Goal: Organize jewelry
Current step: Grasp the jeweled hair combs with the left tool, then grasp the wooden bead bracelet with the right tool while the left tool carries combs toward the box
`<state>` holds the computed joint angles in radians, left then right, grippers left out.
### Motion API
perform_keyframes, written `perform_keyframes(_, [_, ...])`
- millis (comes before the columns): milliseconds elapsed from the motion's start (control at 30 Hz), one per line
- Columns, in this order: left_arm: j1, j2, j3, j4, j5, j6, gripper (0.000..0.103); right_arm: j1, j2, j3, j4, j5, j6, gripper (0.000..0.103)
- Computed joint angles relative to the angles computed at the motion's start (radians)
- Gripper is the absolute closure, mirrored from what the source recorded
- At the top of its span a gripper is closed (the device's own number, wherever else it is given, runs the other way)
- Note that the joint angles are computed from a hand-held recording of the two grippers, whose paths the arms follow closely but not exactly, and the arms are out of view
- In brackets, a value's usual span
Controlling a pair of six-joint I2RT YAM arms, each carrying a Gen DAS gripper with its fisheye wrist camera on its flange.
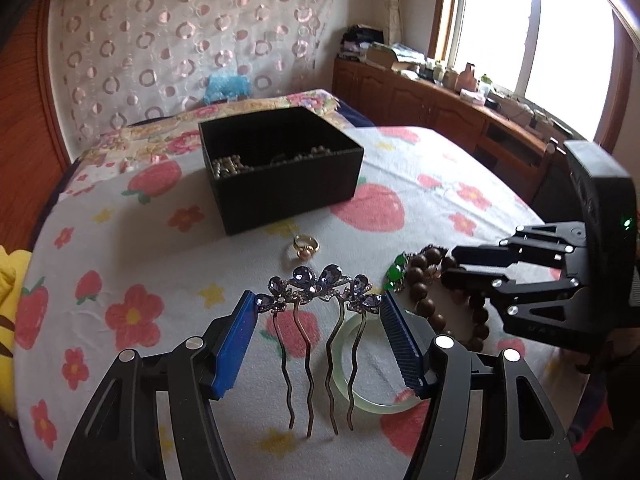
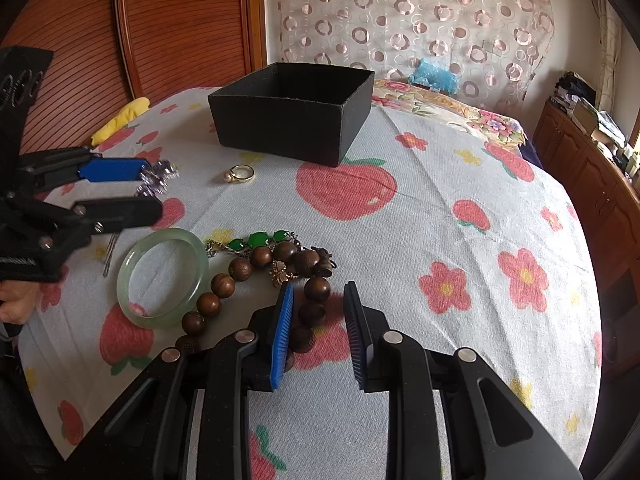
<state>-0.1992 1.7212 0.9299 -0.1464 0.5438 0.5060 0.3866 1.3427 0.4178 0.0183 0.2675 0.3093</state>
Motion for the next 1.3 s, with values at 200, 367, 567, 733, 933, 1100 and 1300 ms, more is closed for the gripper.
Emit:
perform_keyframes(200, [0.007, -0.006, -0.004, 0.005, 0.015, -0.017, 0.042, 0.007, -0.038, -0.003, -0.039, -0.007, 0.007, 0.088])
perform_keyframes(367, [0.022, -0.008, -0.009, 0.013, 0.030, -0.015, 0.042, 0.007, -0.099, -0.001, -0.061, 0.006, -0.001, 0.088])
perform_keyframes(567, [0.043, -0.017, 0.003, 0.021, 0.049, -0.030, 0.042, 0.034, -0.157, 0.055, -0.106, 0.034, -0.037, 0.088])
perform_keyframes(733, [0.060, -0.009, 0.038, 0.016, 0.062, -0.043, 0.042, 0.044, -0.161, 0.118, -0.133, 0.044, -0.070, 0.088])
perform_keyframes(933, [0.061, 0.008, 0.096, 0.012, 0.072, -0.069, 0.042, 0.033, -0.159, 0.194, -0.153, 0.056, -0.110, 0.088])
perform_keyframes(1100, [0.039, 0.035, 0.175, -0.004, 0.059, -0.091, 0.042, -0.009, -0.141, 0.268, -0.162, 0.047, -0.159, 0.088])
perform_keyframes(1300, [0.005, 0.077, 0.282, -0.028, 0.021, -0.112, 0.042, -0.075, -0.103, 0.348, -0.171, 0.015, -0.209, 0.088])
